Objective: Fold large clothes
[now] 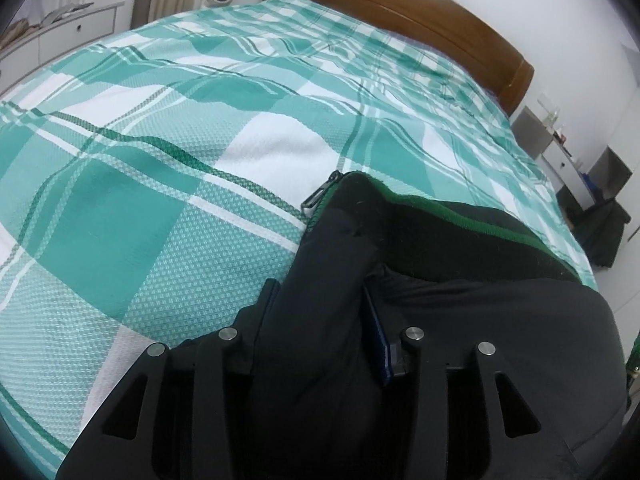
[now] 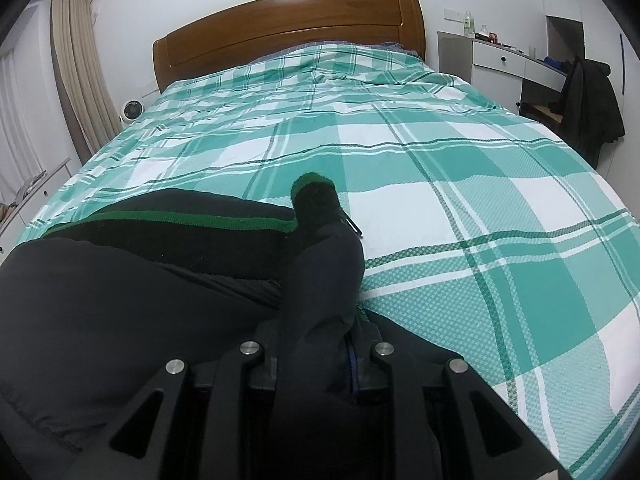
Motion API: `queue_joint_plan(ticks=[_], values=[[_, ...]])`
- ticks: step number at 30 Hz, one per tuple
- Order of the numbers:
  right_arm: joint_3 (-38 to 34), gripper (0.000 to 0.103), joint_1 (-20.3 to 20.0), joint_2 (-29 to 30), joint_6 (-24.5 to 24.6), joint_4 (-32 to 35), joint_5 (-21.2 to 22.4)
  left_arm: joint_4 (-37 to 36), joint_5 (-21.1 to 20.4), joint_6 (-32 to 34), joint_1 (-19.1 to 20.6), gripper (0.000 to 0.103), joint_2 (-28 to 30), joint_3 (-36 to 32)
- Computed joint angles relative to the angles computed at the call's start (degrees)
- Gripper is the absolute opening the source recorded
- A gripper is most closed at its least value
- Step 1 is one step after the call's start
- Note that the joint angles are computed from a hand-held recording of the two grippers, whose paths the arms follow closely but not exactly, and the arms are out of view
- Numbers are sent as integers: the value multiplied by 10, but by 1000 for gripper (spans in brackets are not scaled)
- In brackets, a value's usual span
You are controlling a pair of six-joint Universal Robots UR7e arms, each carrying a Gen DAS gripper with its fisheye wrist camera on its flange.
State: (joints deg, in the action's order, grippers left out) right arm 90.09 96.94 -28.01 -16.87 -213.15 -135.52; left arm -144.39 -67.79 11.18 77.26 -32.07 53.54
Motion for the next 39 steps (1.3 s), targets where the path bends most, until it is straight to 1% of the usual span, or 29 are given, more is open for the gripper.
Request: queue_joint_plan(ticks=[12,22,25,27,28,29,30,31,32,33,34,35,36,37,38,39], values=[[5,23,-5,-3,7,-4,17,11,-13,-12,3,44,3,-9],[12,23,-11,-8,16,-3,33,38,-47,-33,14,46,12,-34],[12,23,-11,-8,16,-2,31,45,-43,-34,13,47,12,-37],[11,23,-11,-9,16,2,28,67,-31,-44,8,51,7,-39],[11,23,-11,-10,17,3,28,77,-21,-47,5,57,3,-38],[13,23,-11,-12,20,6,29,102,13,-52,-4,64,-6,-36],[15,23,-11,-14,23,8,30,113,30,-53,-10,64,-16,-30],[17,23,-11,-16,26,12,31,109,40,-51,-17,64,-40,-6],[19,24,-11,-18,29,13,34,96,39,-47,-22,67,-57,16],[21,24,-12,-20,33,14,38,68,34,-34,-30,70,-89,57],[22,24,-12,-21,34,15,39,46,31,-20,-37,78,-111,86],[22,24,-12,-21,33,13,40,10,27,7,-51,87,-138,129],[21,24,-12,-20,33,13,38,-6,24,23,-61,91,-150,150],[20,24,-11,-20,34,17,35,-9,16,37,-69,93,-157,163],[18,24,-9,-21,37,25,32,4,5,48,-79,94,-159,169],[19,24,-8,-27,47,43,29,33,-9,56,-90,94,-153,165]])
